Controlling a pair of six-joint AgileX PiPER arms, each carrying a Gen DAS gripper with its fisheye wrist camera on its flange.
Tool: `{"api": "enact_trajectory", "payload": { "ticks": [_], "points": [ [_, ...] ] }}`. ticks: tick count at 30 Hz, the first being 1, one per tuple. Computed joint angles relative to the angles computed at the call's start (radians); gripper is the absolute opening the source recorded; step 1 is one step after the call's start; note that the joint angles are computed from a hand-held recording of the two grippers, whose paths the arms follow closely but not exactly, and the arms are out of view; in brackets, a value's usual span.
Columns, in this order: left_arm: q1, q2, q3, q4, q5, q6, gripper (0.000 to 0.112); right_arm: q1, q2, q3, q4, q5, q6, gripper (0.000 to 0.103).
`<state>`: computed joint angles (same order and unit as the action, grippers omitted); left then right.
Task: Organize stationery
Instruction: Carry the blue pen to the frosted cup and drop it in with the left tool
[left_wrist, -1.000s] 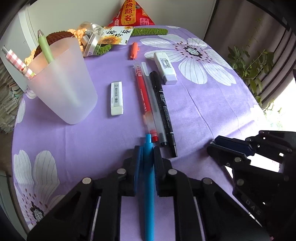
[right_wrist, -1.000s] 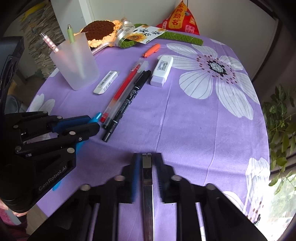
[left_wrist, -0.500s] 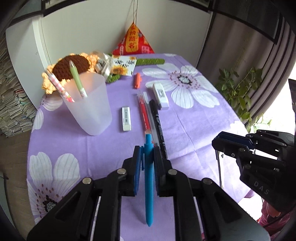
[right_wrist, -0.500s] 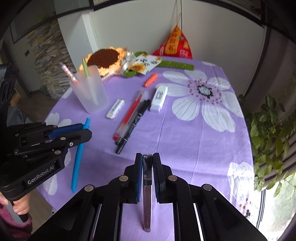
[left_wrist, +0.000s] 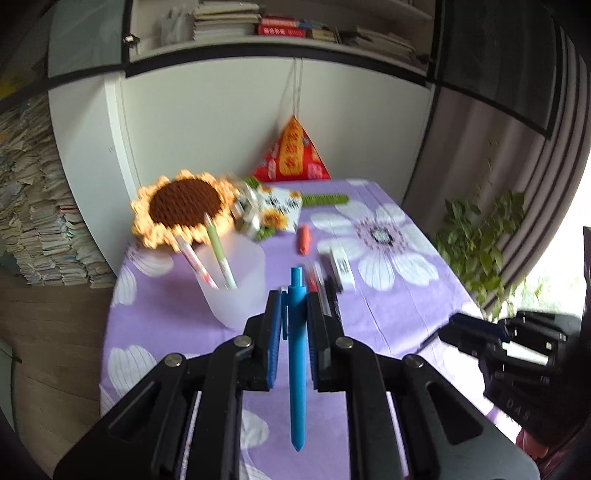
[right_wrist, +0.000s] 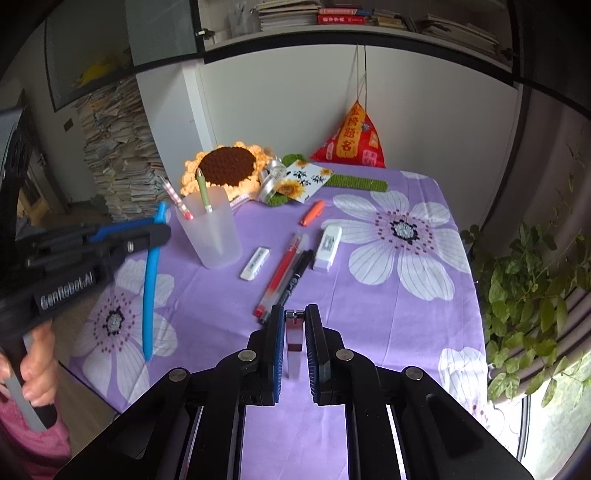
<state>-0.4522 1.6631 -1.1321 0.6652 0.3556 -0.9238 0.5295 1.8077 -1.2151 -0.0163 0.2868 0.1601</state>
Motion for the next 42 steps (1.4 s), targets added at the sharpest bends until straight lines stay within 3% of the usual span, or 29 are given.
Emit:
{"api": "enact_trajectory", "payload": {
  "ticks": [8,12,18,27,38,42],
  "points": [
    [0.078,0.023,-0.126,0.080,0.001,-0.060,0.011,0.020,0.003,-0.051,-0.061,0.008,0.056,0.012],
    [0.104,0.069,-0.183,0.272,0.011,-0.251,0.011,0.029,0.008,-0.077,-0.093,0.016,0.090,0.012],
    [0.155,0.155,-0.259,0.349,-0.016,-0.344,0.011,0.042,0.025,-0.114,-0.138,0.038,0.131,0.012],
    [0.171,0.215,-0.204,0.720,-0.079,-0.727,0.011,0.050,0.053,-0.195,-0.142,0.066,0.128,0.012],
    [0.199,0.200,-0.118,0.664,-0.143,-0.687,0.011,0.090,0.089,-0.302,-0.187,0.093,0.153,0.012],
    [0.198,0.170,-0.069,0.738,-0.159,-0.745,0.012,0.102,0.108,-0.339,-0.194,0.114,0.162,0.012]
  ]
}}
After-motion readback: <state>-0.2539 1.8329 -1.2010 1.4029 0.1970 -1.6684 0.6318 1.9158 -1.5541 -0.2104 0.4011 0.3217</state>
